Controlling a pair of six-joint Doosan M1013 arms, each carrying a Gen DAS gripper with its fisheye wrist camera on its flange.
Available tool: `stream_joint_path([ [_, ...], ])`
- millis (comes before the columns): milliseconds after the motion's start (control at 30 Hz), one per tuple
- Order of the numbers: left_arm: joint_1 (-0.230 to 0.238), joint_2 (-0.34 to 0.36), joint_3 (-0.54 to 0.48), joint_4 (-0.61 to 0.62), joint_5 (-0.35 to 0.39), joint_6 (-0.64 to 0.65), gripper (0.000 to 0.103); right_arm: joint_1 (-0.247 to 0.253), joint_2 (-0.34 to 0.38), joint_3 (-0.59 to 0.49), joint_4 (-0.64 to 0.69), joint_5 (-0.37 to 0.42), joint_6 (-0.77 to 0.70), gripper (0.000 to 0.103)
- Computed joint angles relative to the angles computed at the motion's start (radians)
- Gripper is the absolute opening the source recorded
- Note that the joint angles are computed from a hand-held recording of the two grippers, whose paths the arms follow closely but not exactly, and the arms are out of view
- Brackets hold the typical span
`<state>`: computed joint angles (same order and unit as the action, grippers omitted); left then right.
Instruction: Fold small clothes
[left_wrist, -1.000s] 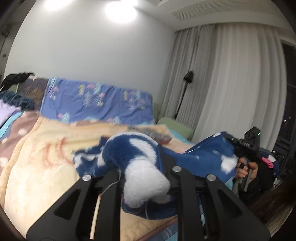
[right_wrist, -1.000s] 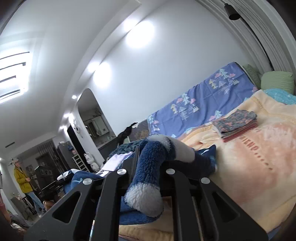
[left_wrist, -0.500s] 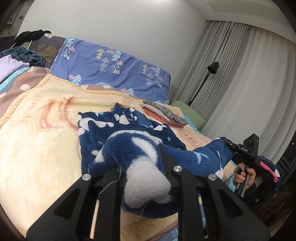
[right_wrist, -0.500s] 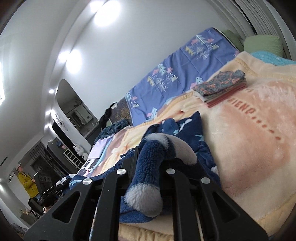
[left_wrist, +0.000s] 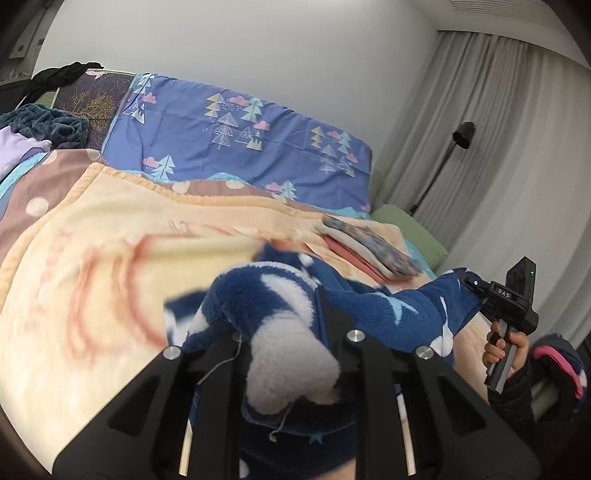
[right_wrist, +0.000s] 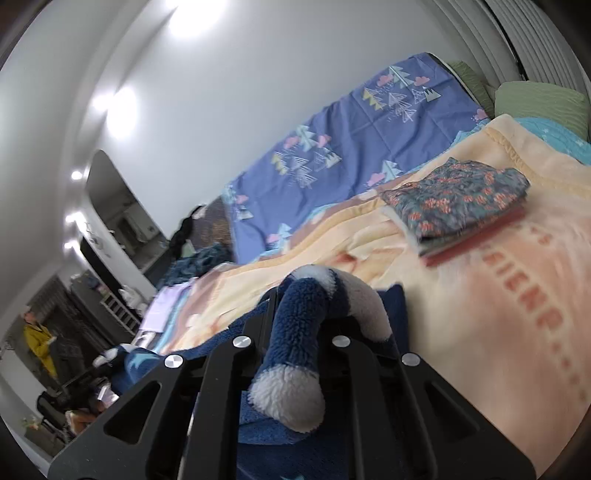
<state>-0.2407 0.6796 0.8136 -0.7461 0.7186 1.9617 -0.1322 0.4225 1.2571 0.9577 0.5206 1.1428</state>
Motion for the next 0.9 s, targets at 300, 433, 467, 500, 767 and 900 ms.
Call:
stream_joint_path([
  [300, -0.008, 0.325, -0.477, 0.245, 0.310, -0.321, 0.026, 0.015, 0.135, -0.132, -0.394, 0.117, 0.355, 0.023],
  [433, 0.005, 0.250, -0.346, 0.155, 0.232, -0.215, 0.043, 0.014, 0.083, -0.072, -0.389, 0.071, 0.246, 0.036],
  [467, 0.005, 0.214, -0.288, 0.144, 0.199, -0.167, 0.051, 0.017, 0.068, -0.055, -0.407, 0.047, 0.228, 0.047],
  [500, 0.002, 0.184, -0.243, 0.152, 0.168, -0.133, 0.057, 0.021, 0.054, -0.037, -0.420, 0.020, 0.196, 0.050],
  [767, 0.000, 0.034, -0.003, 0.197, 0.047, 0.048, 0.077, 0.039, 0.027, -0.012, -0.616, 0.064, 0.067, 0.060],
  [900, -0.005, 0.078, -0.069, 0.342, 0.133, -0.054, 0.077, 0.060, 0.056, -0.046, -0.744, 0.110, 0.056, 0.065],
])
